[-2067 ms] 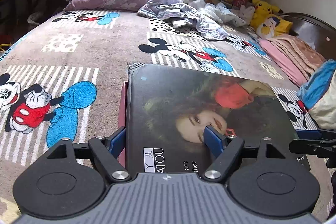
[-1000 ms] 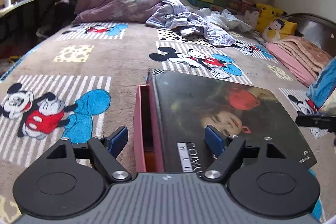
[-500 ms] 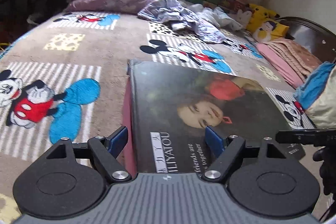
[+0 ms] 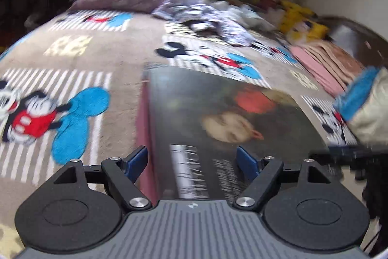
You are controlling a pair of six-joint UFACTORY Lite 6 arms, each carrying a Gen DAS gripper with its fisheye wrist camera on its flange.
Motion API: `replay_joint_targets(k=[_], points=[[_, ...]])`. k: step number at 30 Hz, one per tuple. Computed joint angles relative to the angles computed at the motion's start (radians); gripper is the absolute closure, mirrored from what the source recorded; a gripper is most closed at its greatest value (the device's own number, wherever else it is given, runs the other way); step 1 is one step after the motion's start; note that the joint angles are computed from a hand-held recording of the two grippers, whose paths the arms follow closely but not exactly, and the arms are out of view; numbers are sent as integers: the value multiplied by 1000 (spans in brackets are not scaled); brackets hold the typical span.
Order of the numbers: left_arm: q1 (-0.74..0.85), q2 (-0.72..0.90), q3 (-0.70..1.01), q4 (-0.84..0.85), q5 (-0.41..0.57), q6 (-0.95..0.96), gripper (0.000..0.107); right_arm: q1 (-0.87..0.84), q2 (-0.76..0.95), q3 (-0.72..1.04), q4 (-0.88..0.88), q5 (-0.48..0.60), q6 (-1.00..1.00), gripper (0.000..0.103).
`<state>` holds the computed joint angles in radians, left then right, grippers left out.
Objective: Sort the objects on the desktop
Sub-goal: 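Carry the album with both tools over the shoebox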
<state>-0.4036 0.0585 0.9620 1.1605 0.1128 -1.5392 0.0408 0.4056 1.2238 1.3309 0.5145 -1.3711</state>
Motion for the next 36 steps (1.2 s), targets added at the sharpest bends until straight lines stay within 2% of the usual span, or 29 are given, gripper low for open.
replay_joint_targets(k=[2,7,11,14,16,21,24,27,30,32,36], points=[[-21,-4,14,7,38,-5,27,-2,-24,-12,39,-3,-24,4],[-15,-56,-16,220,28,-196,27,-16,-46,-26,127,22,-97,4],[-21,-31,-7,78,76,-71,27,-11,-36,-19,120,21,-97,4],[-43,10,22,-42,166,21,28,0,-39,-21,117,12,-107,4],[-41,17,19,-46,169,17,27,0,-39,-22,118,13,-118,4],[-51,13,6,84,180,-119,27,-16,-27,-8,106,34,-94,5],[-70,3,-6,190,201,-227,28,4,-43,-29,130,-37,-143,5],[-86,16,-1,223,206,-248,27,35,-60,-52,147,-128,-202,6],[-108,40,11,233,221,-240,28,50,-71,-76,247,-202,-341,7],[-122,50,14,256,232,-247,28,44,-74,-80,317,-225,-428,7],[-138,73,29,244,245,-225,28,31,-53,-64,314,-267,-468,7]])
